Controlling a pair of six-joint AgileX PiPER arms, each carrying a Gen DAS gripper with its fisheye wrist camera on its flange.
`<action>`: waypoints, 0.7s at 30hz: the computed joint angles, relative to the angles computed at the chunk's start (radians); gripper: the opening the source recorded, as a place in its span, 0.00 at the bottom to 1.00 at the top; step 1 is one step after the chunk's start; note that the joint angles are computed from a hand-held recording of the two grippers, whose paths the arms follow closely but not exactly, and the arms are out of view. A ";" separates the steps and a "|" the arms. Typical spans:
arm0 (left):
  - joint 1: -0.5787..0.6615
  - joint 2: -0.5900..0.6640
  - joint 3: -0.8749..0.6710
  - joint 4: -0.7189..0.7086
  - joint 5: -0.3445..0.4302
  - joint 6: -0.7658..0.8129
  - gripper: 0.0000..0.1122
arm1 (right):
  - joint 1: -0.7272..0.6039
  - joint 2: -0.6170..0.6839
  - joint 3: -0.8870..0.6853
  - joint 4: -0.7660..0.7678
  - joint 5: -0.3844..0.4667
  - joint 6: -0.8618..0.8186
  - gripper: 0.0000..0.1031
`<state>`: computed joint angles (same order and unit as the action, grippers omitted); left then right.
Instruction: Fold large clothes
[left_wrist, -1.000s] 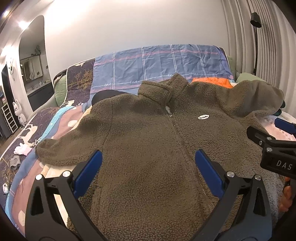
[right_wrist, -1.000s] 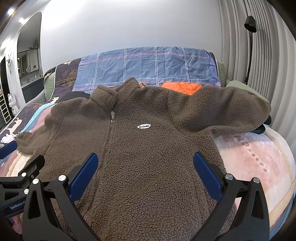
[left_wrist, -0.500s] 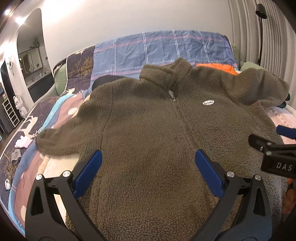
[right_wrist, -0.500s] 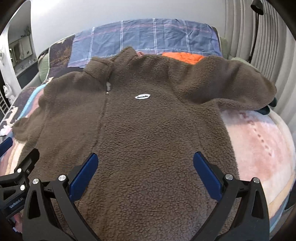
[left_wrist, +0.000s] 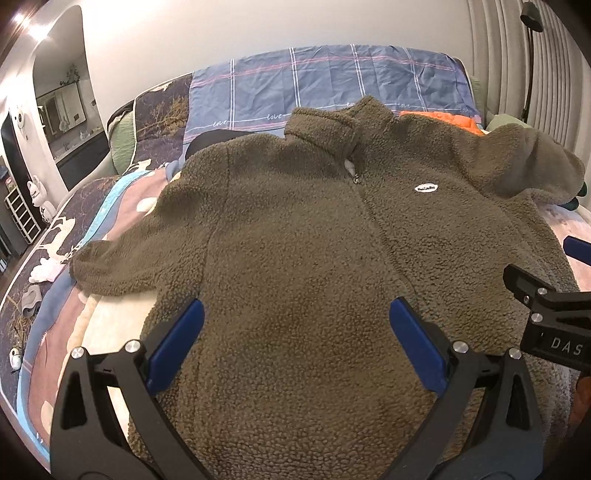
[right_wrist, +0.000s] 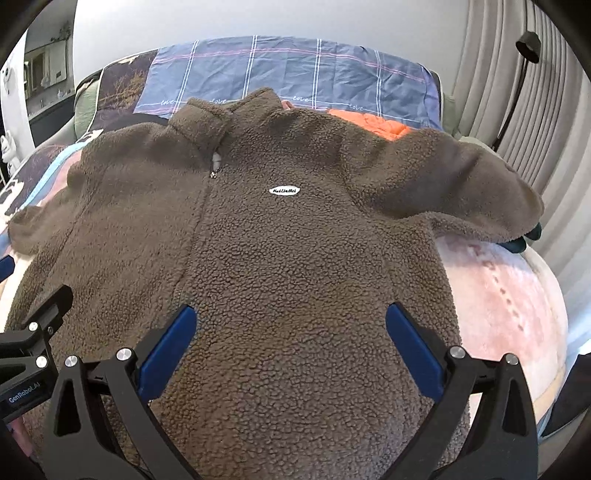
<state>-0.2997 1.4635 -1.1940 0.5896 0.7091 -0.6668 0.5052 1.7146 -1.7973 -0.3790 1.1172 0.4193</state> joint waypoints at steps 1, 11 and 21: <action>0.002 -0.001 0.002 -0.001 -0.001 0.000 0.90 | 0.002 0.002 -0.002 -0.004 0.003 -0.001 0.99; 0.012 0.002 0.016 -0.050 -0.044 0.055 0.90 | -0.060 -0.067 0.104 -0.062 0.000 0.034 0.99; 0.000 0.008 0.021 -0.142 -0.088 0.139 0.90 | -0.096 -0.203 0.267 -0.104 -0.054 0.122 0.99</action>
<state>-0.2999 1.4713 -1.1732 0.4472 0.6212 -0.5280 0.4089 1.5120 -1.5304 -0.4828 1.0628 0.5412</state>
